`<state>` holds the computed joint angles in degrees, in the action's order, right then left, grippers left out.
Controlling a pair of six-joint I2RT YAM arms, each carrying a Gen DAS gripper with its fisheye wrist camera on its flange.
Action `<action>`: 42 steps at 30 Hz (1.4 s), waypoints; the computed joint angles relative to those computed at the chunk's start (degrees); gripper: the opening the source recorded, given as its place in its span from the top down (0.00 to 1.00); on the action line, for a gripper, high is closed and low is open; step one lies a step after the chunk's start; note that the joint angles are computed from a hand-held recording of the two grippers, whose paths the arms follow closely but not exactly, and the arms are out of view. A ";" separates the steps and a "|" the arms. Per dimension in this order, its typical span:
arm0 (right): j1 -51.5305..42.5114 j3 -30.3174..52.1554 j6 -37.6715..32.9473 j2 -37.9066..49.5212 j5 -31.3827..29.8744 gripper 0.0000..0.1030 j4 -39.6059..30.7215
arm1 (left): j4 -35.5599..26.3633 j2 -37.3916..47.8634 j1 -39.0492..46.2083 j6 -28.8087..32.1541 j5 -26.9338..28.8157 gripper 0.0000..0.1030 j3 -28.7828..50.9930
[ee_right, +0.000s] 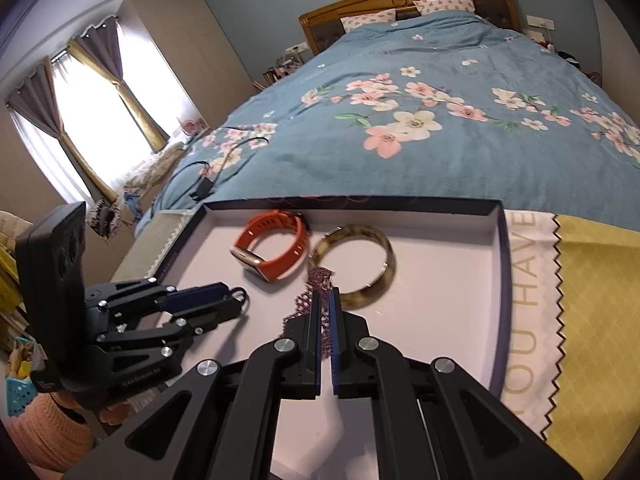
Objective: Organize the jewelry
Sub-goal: 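Release the dark red bracelet into the box while the left tool carries the black ring, then open the left tool to drop the black ring into the box, then grasp the pink crystal pendant with the left tool while the right tool grasps the clear crystal bracelet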
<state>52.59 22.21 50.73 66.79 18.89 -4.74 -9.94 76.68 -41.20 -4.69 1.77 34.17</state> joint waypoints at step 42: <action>39.56 4.45 29.80 4.31 17.92 0.52 -23.13 | -28.00 -51.46 -0.13 0.60 1.49 0.46 -13.99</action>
<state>92.15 26.66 80.53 71.10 36.81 -27.87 -37.94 25.21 -41.33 -4.08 3.26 20.18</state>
